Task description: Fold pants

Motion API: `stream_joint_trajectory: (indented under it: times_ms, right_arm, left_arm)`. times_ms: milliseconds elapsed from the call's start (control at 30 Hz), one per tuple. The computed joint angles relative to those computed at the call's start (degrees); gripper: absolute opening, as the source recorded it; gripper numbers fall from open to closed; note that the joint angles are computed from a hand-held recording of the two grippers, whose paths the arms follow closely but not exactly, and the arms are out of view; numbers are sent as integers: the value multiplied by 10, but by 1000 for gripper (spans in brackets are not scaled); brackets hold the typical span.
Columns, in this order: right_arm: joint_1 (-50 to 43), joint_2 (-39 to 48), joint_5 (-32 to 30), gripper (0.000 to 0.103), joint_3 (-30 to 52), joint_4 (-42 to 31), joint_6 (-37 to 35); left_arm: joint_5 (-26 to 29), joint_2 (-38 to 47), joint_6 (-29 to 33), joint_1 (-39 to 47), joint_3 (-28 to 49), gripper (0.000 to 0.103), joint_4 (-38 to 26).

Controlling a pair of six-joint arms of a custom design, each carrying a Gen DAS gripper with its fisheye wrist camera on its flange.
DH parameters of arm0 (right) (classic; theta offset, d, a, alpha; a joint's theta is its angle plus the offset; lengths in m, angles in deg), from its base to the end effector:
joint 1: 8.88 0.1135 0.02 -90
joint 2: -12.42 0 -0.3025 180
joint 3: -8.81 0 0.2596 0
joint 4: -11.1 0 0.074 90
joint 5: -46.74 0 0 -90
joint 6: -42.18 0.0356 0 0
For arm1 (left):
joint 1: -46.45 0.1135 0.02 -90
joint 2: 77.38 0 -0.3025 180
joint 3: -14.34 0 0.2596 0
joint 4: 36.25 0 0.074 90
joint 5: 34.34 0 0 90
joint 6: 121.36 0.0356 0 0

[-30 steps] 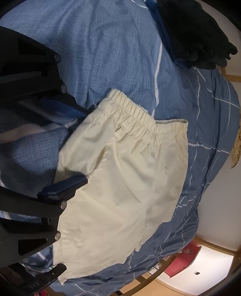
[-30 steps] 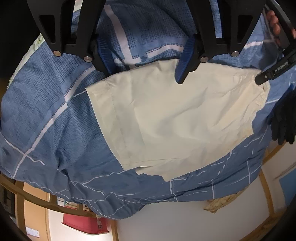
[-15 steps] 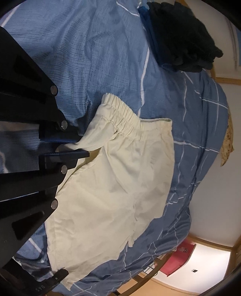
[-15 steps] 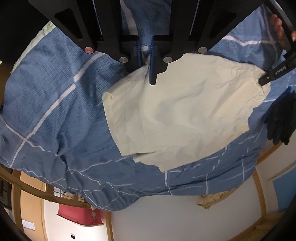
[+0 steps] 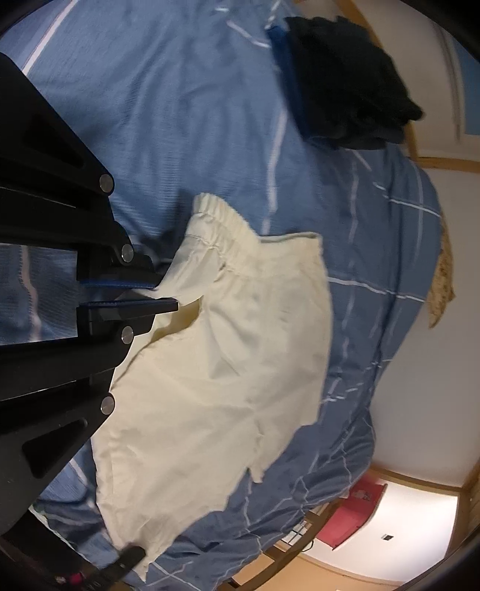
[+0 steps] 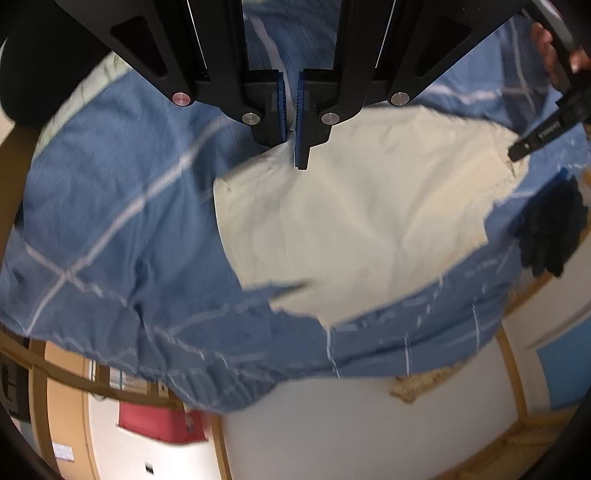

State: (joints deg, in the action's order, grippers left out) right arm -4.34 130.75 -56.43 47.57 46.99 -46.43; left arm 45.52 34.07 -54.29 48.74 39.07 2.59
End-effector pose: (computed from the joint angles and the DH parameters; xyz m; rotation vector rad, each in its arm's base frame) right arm 0.2876 0.0310 0.0494 -0.1788 2.3231 0.3198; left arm 0.2182 0.0150 0.0550 -0.6010 2.3130 0.0437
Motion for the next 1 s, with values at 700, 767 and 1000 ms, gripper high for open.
stream_joint_trajectory:
  times_ms: [700,767,1000]
  right_arm:
    - [71,56,-15,2,494,-347,11]
    - [86,91,2,2,564,-387,0]
    - [116,268,32,2,872,-565,2]
  left_arm:
    - [94,-52,46,111,358,6,-422]
    - [105,-21,50,123,402,6,-448]
    - [107,98,81,144,553,6,-536]
